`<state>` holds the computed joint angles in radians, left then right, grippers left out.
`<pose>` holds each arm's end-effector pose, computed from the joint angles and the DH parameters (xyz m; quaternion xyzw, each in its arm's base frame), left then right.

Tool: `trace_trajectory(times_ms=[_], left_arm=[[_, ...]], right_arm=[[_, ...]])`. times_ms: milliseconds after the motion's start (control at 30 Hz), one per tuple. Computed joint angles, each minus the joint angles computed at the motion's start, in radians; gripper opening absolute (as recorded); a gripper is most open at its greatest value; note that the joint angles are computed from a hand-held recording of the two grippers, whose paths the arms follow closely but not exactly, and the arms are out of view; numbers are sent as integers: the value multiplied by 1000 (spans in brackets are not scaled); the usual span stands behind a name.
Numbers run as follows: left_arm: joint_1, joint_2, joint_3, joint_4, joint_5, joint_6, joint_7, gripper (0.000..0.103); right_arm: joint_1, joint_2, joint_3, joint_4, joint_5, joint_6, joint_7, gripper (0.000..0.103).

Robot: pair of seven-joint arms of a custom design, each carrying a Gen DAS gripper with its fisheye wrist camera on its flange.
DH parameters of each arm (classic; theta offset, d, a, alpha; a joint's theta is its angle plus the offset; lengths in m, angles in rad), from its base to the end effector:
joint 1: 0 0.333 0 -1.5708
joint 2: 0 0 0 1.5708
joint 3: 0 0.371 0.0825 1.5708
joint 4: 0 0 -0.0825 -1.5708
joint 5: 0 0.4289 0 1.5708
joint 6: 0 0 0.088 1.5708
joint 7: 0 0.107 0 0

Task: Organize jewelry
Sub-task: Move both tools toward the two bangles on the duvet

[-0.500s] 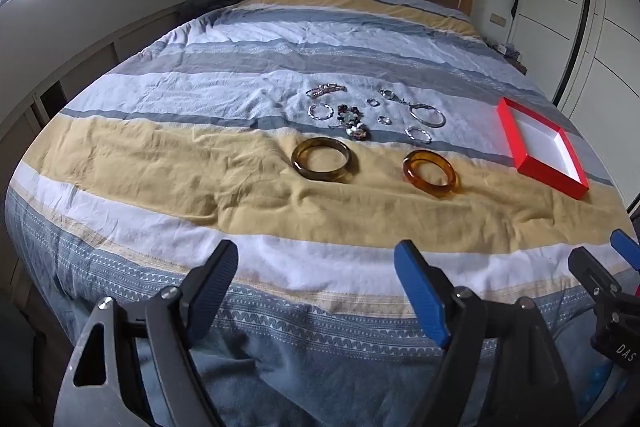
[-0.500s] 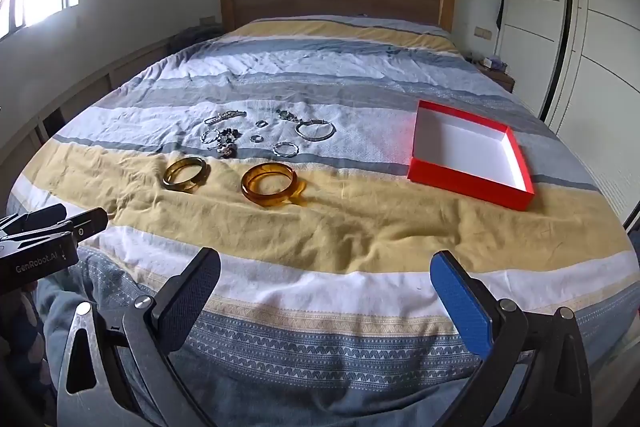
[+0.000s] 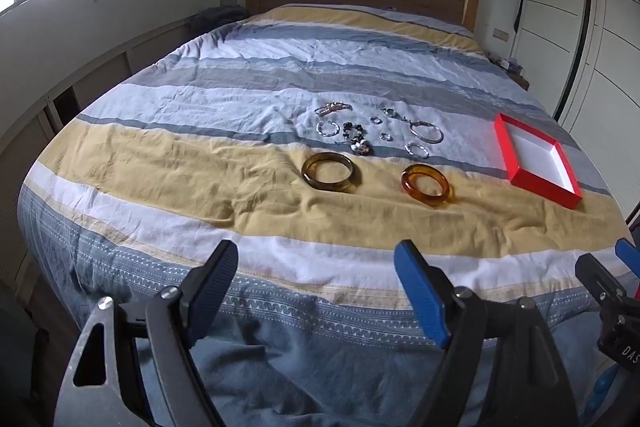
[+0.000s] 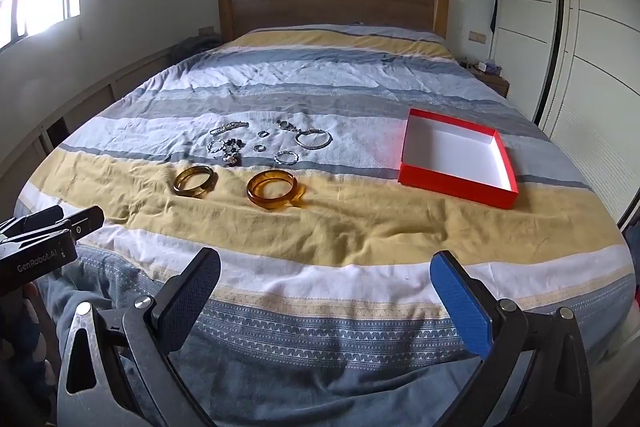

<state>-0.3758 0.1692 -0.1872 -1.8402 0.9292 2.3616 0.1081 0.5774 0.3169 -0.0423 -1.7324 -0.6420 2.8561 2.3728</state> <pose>0.5914 -0.3524 0.5135 -0.7528 0.5318 -0.2369 0.3073 0.6229 0.4117 0.5152 -0.7248 0.5426 -0.2478 0.3447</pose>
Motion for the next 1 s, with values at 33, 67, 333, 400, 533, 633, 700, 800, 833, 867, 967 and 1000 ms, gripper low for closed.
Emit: trace_trajectory(times_ms=[33,67,333,400,533,633,700,800,833,867,967,1000], left_arm=[[0,-5,1,-6,5,6,-5,79],[-2,-6,1,-9,16,8,-20,79],[-9,11,-3,16,15,-36,-32,79],[-9,18,-4,23,4,-40,-2,79],[-13,39,0,39,-26,-50,52,79],[-13,54,4,48,-56,-47,89,79],[-14,64,8,53,-70,-47,100,79],[-15,79,15,59,-92,-44,116,79],[-14,84,18,60,-101,-42,122,79],[-15,89,21,61,-107,-42,122,79],[-12,105,27,62,-131,-33,131,79],[-9,112,29,61,-145,-26,140,79]], right_arm=[[2,1,-3,2,-2,1,6,103],[1,2,-3,5,-1,1,7,103],[-11,0,6,2,28,-1,-8,103],[-15,3,9,1,40,2,-16,103],[-26,15,20,6,78,5,-51,103],[-28,27,22,8,105,11,-76,103],[-32,37,28,15,132,8,-98,103],[-41,55,37,22,179,4,-134,103],[-40,62,37,26,191,1,-143,103],[-40,69,37,30,203,-3,-152,103],[-43,90,42,43,240,-9,-182,103],[-46,100,46,51,255,-14,-195,103]])
